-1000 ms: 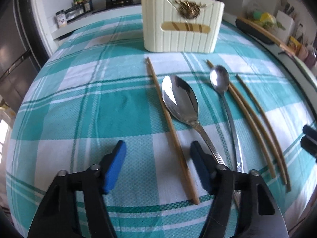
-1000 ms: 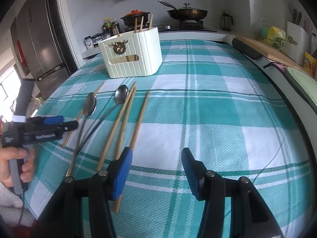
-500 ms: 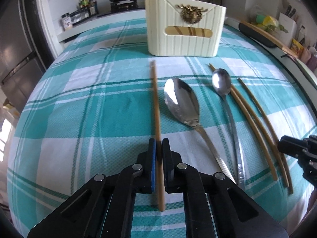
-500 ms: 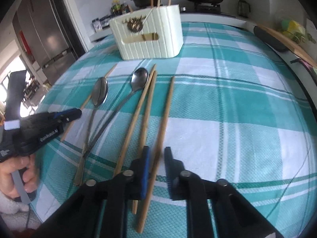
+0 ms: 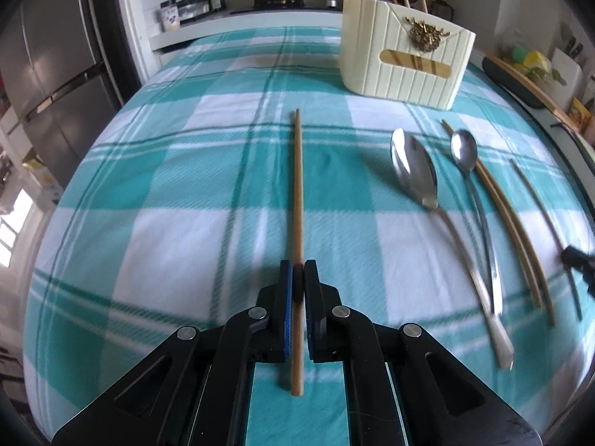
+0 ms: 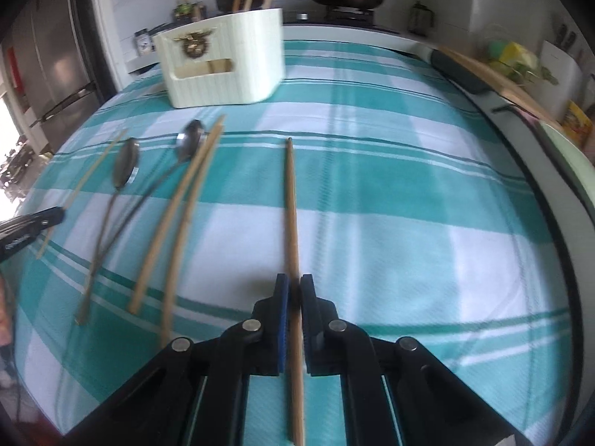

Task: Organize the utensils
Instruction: 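Close the left tool on a lone chopstick while the right tool grips it too, then open both tools, leaving the chopstick lying on the cloth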

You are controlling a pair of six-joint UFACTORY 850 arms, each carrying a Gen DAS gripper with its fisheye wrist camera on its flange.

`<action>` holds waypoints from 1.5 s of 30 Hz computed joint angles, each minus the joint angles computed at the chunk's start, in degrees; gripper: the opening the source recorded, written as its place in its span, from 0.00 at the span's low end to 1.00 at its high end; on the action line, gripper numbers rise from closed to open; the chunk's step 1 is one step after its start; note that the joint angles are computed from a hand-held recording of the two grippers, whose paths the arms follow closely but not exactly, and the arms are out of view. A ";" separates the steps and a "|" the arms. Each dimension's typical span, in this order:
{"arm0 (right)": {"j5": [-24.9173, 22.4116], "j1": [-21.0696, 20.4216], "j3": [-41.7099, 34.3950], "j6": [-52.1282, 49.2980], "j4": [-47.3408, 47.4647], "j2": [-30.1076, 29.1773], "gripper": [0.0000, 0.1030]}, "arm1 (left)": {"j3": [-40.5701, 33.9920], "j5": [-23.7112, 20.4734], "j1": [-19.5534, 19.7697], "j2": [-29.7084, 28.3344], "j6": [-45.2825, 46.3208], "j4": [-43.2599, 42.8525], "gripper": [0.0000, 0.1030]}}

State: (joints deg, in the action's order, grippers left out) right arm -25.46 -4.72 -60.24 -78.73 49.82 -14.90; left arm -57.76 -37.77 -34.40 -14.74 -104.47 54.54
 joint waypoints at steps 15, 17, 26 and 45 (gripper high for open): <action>-2.03 -2.91 -0.33 -4.38 1.77 -0.42 0.43 | 1.87 1.59 -0.31 1.33 3.17 -1.60 0.80; -0.84 -2.23 -0.15 -4.86 0.85 -0.31 0.44 | 1.89 2.01 0.18 1.30 3.54 -2.24 0.83; -1.92 -2.51 -0.86 -6.17 1.35 -0.98 0.45 | 1.64 2.62 1.56 0.89 7.55 -5.89 1.00; -2.29 -2.49 -1.86 -4.29 -0.75 -1.61 0.50 | 3.50 5.71 1.91 2.15 8.39 -3.33 1.00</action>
State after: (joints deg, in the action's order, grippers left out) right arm -27.75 -7.21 -62.10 -83.01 49.07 -16.52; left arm -54.26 -32.06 -32.48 -12.59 -96.08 51.22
